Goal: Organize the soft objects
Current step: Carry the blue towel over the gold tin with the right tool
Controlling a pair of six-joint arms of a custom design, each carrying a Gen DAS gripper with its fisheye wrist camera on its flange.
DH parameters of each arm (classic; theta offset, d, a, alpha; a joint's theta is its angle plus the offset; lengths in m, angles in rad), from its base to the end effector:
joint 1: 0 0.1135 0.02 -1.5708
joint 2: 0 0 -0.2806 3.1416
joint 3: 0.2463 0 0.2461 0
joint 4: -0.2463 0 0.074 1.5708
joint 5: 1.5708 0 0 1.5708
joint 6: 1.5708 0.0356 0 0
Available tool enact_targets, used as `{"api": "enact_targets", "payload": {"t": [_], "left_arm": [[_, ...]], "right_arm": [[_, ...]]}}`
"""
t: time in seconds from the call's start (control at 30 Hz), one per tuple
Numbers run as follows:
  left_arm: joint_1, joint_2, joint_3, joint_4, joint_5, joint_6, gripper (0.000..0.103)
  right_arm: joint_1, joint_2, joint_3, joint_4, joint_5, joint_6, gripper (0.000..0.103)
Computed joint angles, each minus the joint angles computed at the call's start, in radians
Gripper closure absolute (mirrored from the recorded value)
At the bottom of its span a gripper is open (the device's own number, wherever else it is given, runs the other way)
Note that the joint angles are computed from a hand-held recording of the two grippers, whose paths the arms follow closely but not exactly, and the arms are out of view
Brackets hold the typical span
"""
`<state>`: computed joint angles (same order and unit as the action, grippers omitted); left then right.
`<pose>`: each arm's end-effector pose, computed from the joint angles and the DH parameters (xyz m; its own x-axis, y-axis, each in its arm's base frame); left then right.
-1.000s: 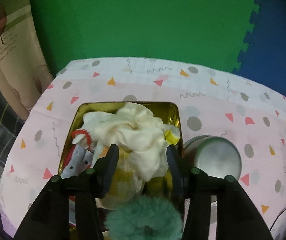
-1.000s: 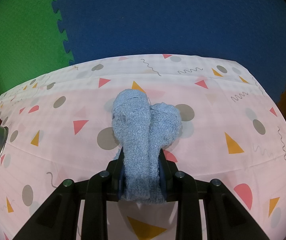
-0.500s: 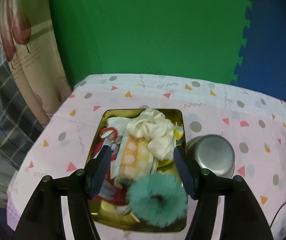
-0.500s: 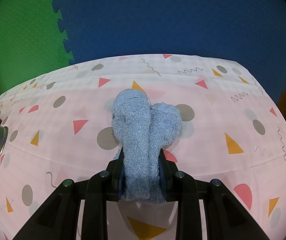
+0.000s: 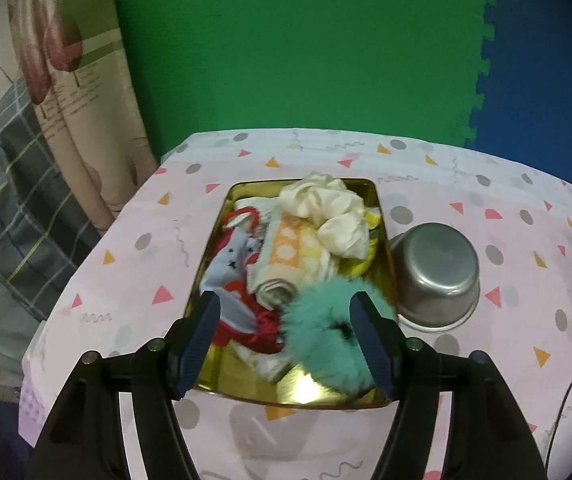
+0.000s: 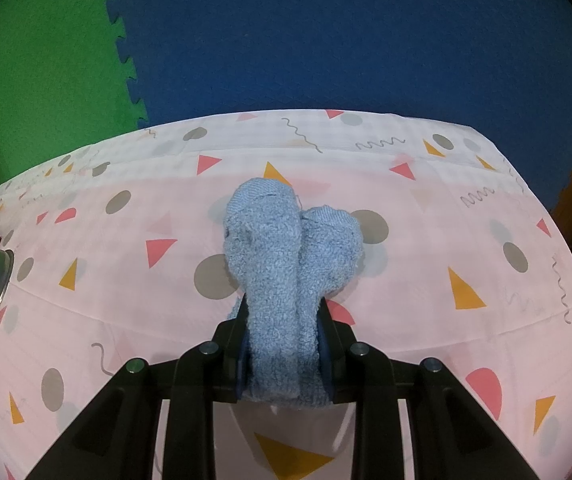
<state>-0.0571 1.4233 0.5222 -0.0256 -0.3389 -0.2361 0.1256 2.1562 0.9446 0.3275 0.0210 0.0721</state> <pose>0.2388 -0.0018 0.1552 -0.7422 -0.1785 -0.6460 -0.3282 0.9372 0.1180 0.3817 0.0474 0.0603 -0.7733 -0.0250 -0.6335 -0.0565 0.9980 0.0295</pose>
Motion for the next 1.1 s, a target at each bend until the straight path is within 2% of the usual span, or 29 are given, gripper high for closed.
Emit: {"api": "enact_targets", "payload": {"t": [0.37,0.57,0.73,0.87,1.1], "left_arm": [[0.027,-0.038,-0.083,0.068,-0.057,0.004,0.035],[0.059,-0.040,-0.120,0.109,-0.038,-0.002,0.034],[0.079,-0.038,-0.155,0.158,-0.055,0.000,0.034],[0.118,-0.045,-0.178,0.177,-0.010,-0.019,0.034],[0.174,-0.081,-0.219,0.192,0.013,-0.024,0.033]], "right_arm": [[0.034,-0.021,-0.016,-0.011,0.062,0.040,0.077],[0.062,-0.060,-0.047,-0.027,0.062,0.063,0.078],[0.117,-0.125,-0.066,-0.075,0.069,0.084,0.078],[0.183,-0.180,-0.049,-0.141,0.078,0.093,0.078],[0.330,-0.232,0.021,-0.236,0.075,0.113,0.078]]}}
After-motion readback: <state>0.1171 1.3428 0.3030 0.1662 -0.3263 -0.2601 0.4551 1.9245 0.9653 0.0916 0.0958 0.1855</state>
